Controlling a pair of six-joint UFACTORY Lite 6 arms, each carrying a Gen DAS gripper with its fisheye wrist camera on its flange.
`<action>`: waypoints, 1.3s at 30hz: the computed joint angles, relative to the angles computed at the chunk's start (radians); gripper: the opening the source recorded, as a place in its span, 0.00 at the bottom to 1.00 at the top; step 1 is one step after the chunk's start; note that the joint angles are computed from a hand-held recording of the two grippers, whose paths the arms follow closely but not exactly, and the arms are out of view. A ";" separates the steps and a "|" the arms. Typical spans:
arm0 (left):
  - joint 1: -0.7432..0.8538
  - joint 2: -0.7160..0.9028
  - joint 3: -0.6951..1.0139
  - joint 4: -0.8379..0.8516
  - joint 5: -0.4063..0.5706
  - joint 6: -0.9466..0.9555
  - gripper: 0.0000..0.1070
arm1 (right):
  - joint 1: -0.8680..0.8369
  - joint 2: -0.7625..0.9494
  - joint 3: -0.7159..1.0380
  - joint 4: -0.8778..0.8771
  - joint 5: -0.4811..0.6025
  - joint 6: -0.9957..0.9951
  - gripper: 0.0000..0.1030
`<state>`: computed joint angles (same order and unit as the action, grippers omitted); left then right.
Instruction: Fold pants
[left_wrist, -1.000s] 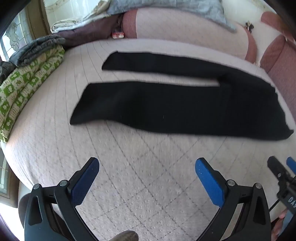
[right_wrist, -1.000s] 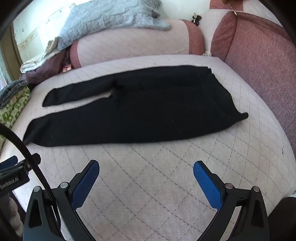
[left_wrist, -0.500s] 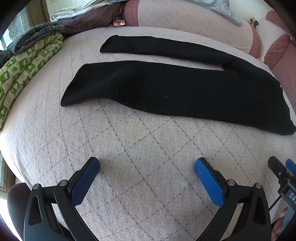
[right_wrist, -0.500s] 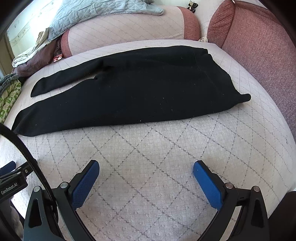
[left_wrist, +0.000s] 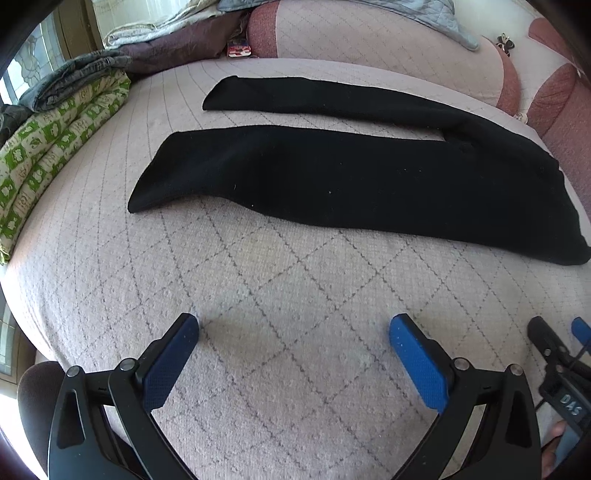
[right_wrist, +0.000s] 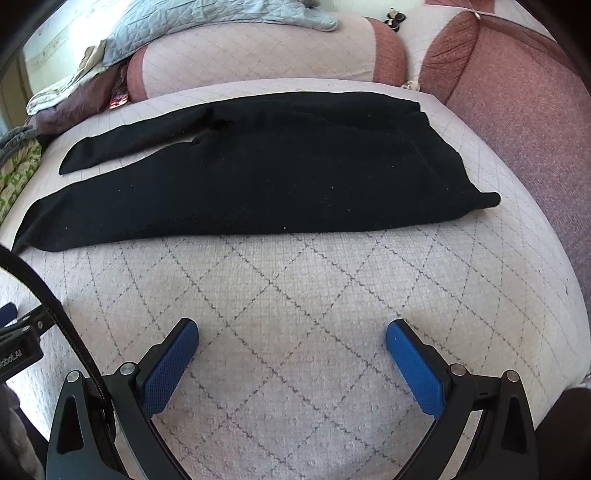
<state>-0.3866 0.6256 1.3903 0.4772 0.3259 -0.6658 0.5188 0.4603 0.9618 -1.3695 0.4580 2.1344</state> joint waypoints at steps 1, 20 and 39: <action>0.007 -0.014 -0.013 -0.033 -0.009 0.028 0.95 | 0.007 0.004 0.006 0.015 0.013 -0.010 1.00; 0.028 -0.305 -0.207 -0.222 -0.128 0.251 0.94 | 0.177 -0.138 -0.012 0.091 0.200 -0.012 0.99; -0.047 -0.239 -0.127 0.044 -0.052 -0.001 0.94 | 0.059 -0.212 -0.104 -0.059 0.104 0.066 0.99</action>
